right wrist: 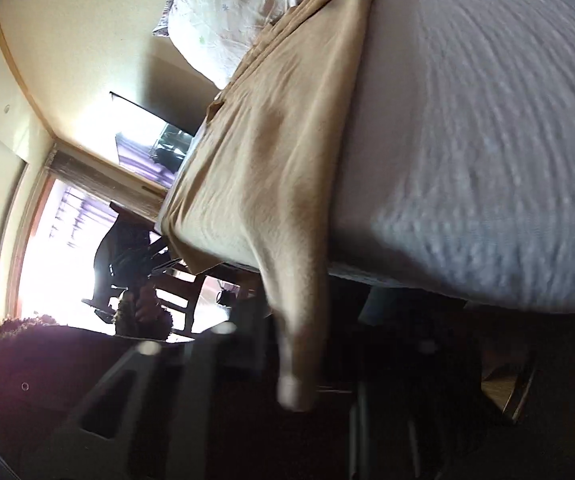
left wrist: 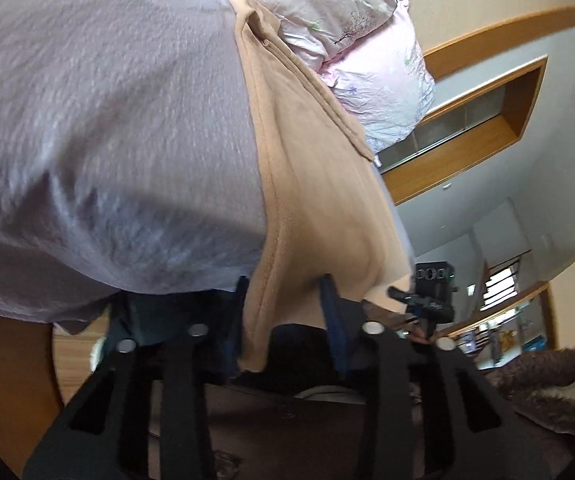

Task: Fold small clothes

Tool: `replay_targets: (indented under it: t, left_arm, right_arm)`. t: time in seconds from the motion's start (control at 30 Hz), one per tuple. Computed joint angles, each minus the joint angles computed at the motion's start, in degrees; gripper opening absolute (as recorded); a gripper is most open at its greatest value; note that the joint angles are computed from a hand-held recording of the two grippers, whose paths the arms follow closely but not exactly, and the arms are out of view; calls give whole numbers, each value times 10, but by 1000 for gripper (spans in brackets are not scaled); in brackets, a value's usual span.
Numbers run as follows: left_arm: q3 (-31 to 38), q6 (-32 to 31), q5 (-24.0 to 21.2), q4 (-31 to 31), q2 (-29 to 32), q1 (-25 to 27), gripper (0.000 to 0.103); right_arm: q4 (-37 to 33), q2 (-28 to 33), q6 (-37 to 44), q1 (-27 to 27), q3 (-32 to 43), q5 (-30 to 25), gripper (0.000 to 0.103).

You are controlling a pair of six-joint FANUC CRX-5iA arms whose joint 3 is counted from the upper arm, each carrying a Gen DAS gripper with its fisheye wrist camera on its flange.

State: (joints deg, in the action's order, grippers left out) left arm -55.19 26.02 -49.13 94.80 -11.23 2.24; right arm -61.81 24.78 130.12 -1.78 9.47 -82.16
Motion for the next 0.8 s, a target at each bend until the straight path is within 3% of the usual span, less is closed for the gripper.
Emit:
replay_targets:
  t: [0.03,0.23,0.43,0.5,0.63,0.8]
  left_arm:
    - [-4,-11,-25,22,6,-2,10]
    - [8,-60,-39,103,-18,-29,5]
    - [133,-69,34,138,48,-43,5]
    - [194,-63,86,145,89,-51,5]
    - [331,21,149,98,201,-42,4]
    - [485,185,182,-50,324,-14,4]
  right_arm:
    - [-5,-3,10,-2,-1,-7,7]
    - [-60,-37,61,-23,19,-25,6]
    - [-98,-27,61,-11,111,55,6]
    - [-101,-3,38,1,158,94,6]
    - [-72,73,-60,38,276,186,6]
    - [93,210,-283,98,463,253,6]
